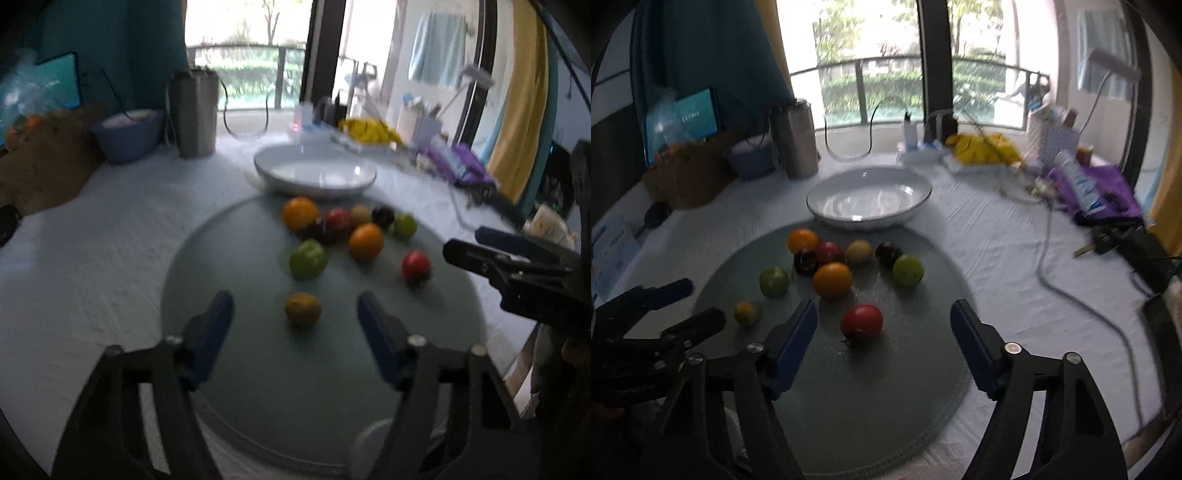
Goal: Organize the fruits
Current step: 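Grasp the small yellow fruit with the left tool while the right tool grasps the red tomato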
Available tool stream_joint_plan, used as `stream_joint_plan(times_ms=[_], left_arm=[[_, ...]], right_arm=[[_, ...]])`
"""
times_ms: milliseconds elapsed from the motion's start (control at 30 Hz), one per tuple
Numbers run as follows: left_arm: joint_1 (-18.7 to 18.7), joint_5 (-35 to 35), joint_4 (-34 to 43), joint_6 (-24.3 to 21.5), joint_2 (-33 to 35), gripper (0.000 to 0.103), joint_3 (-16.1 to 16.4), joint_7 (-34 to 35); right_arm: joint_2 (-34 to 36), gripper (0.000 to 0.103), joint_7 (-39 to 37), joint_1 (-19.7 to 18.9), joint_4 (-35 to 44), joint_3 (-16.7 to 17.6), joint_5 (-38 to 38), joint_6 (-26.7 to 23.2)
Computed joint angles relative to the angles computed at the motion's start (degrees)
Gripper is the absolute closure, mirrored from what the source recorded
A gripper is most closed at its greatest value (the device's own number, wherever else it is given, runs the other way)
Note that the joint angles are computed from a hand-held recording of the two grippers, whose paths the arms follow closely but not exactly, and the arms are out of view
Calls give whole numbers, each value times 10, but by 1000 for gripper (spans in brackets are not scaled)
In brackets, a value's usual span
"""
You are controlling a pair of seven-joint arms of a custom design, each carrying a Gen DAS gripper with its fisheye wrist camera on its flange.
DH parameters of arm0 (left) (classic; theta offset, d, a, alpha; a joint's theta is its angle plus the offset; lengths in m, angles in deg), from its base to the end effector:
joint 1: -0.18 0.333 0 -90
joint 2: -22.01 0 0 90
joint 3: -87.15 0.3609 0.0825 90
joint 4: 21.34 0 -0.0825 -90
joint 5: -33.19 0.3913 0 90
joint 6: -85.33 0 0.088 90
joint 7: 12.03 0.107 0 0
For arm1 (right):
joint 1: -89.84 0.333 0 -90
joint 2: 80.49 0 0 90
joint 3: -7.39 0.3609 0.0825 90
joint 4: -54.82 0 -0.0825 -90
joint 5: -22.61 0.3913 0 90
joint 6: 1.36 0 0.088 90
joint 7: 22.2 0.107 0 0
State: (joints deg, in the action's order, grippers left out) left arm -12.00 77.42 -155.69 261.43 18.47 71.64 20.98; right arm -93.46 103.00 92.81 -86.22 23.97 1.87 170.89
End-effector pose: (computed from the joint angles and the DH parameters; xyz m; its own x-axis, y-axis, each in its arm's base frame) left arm 0.4454 -0.2995 0.4729 -0.2875 -0.9512 0.1123 -0.6878 0.1234 -0.7154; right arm 0.4553 0.1969 0.5013 0.1177 -0.9898 -0.0806 -0.7161 -0.0284 -0.6974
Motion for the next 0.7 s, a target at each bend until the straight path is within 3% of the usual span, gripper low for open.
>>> stream_joint_plan(times_ms=[67, 167, 300, 367, 467, 533, 700], left_arm=[[-13, -55, 3, -13, 9, 38, 6, 51], [-22, -81, 15, -30, 22, 43, 7, 77], [-34, -126, 28, -53, 36, 57, 7, 122], [-37, -149, 28, -62, 37, 61, 8, 146], [-40, -141, 36, -71, 42, 67, 11, 143], [-40, -138, 39, -71, 45, 76, 13, 140], [-41, -177, 39, -63, 45, 76, 13, 179]], right_arm=[[22, 35, -53, 40, 7, -34, 44, 0], [41, 37, -128, 89, 14, -73, 120, -6], [58, 46, -201, 121, 22, -94, 192, -13], [65, 50, -230, 131, 25, -100, 223, -17], [70, 60, -220, 122, 29, -91, 207, -19], [72, 68, -225, 121, 33, -92, 205, -21], [72, 69, -256, 129, 37, -100, 234, -24]])
